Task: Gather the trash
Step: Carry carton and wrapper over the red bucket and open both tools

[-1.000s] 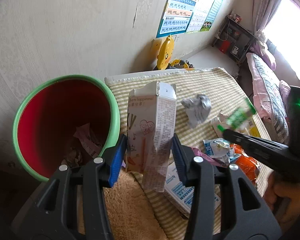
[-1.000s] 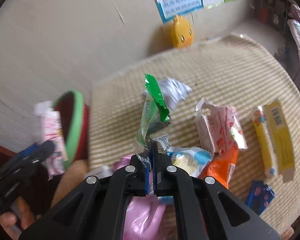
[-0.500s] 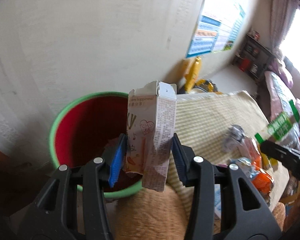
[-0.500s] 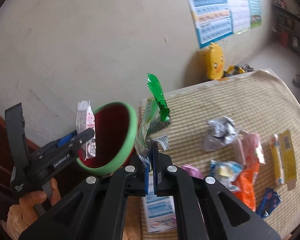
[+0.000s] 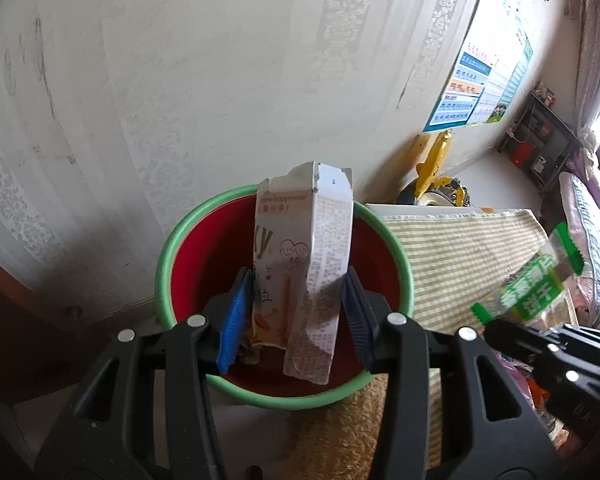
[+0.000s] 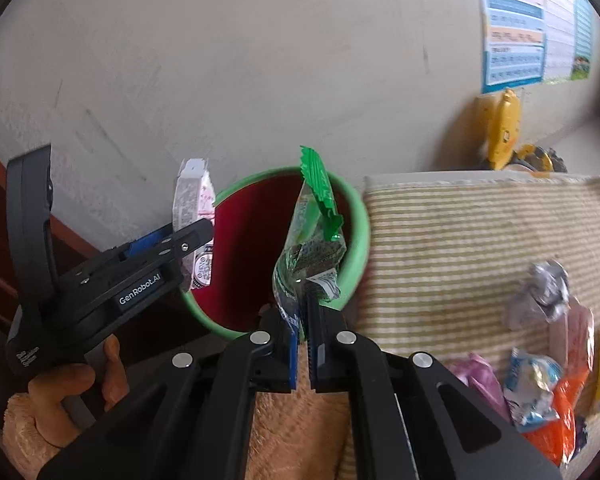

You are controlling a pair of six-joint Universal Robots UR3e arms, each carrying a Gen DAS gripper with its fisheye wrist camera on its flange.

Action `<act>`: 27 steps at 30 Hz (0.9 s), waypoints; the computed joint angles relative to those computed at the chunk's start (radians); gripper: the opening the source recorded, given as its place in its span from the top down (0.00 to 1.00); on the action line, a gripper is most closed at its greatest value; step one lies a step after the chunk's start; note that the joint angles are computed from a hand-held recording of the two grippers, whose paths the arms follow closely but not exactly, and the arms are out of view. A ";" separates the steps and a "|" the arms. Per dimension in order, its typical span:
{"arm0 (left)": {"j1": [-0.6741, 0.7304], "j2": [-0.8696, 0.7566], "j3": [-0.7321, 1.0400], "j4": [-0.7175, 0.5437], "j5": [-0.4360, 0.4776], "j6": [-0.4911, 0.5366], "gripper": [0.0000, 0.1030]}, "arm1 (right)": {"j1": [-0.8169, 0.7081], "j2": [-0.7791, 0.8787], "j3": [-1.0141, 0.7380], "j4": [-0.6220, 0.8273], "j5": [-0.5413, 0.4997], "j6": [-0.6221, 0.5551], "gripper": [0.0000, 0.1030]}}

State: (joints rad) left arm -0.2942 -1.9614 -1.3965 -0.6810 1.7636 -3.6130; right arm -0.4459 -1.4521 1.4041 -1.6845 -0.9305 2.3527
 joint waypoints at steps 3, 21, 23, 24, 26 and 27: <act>0.010 -0.015 0.008 0.002 -0.003 0.002 0.58 | 0.041 0.045 -0.032 -0.021 -0.020 0.007 0.96; 0.053 -0.086 0.046 -0.013 -0.027 0.004 0.30 | 0.102 0.162 -0.073 -0.125 -0.044 0.048 0.46; 0.047 -0.089 0.056 -0.030 -0.014 0.005 0.30 | 0.088 0.157 -0.070 -0.119 -0.044 0.050 0.46; 0.046 -0.088 0.055 -0.030 -0.012 0.004 0.30 | 0.080 0.156 -0.072 -0.114 -0.041 0.048 0.46; 0.043 -0.081 0.050 -0.032 -0.013 -0.004 0.30 | 0.046 0.130 -0.060 -0.089 -0.022 0.032 0.46; 0.042 -0.080 0.053 -0.035 -0.014 -0.003 0.30 | 0.032 0.118 -0.054 -0.081 -0.016 0.028 0.44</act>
